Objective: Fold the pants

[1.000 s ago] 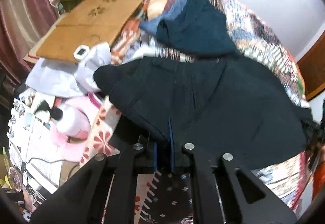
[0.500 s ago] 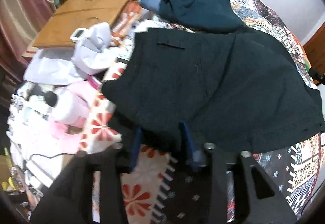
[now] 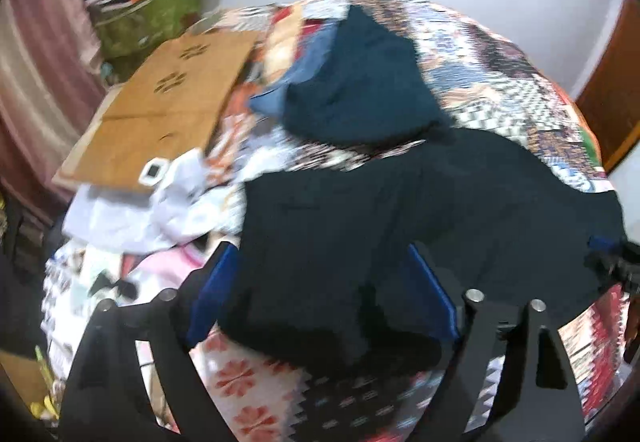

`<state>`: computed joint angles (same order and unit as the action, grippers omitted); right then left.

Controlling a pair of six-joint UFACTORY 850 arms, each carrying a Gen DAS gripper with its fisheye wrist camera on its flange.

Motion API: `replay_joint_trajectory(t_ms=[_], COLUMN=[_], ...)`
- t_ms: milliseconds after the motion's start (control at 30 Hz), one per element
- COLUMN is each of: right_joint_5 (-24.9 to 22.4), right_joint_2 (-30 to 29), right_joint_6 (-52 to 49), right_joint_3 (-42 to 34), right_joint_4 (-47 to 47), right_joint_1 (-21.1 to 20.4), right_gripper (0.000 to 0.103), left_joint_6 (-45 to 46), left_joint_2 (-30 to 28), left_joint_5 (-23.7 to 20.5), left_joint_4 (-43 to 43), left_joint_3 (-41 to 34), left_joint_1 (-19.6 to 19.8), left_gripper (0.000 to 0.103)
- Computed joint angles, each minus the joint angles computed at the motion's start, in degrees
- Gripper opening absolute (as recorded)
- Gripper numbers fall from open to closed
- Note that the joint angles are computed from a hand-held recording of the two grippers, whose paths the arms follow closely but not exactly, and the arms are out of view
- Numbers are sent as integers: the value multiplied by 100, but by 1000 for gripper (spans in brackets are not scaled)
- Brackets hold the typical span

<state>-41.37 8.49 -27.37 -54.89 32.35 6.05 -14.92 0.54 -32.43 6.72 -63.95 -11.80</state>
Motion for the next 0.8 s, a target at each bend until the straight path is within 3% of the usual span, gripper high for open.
replay_joint_trajectory(t_ms=[167, 433, 500, 600, 800], right_joint_5=[98, 327, 361, 469, 1123], right_joint_2=[602, 1787, 1877, 1823, 1607], right_joint_6=[680, 2020, 2288, 2223, 1692], right_joint_3=[498, 1297, 1369, 1436, 1486], right_joint_4=[-228, -651, -810, -658, 89], right_joint_1=[-452, -1542, -1771, -2050, -2213], right_gripper=[57, 57, 57, 57, 53], left_joint_6=[567, 1127, 879, 1237, 753], left_joint_2=[-471, -1052, -1050, -1133, -1152], left_joint_5=[-41, -226, -150, -267, -237], left_joint_4=[-479, -714, -607, -1123, -426], left_joint_3=[-423, -698, -691, -813, -864], left_joint_1=[-486, -1166, -1283, -1325, -1663], left_gripper=[88, 89, 89, 89, 89])
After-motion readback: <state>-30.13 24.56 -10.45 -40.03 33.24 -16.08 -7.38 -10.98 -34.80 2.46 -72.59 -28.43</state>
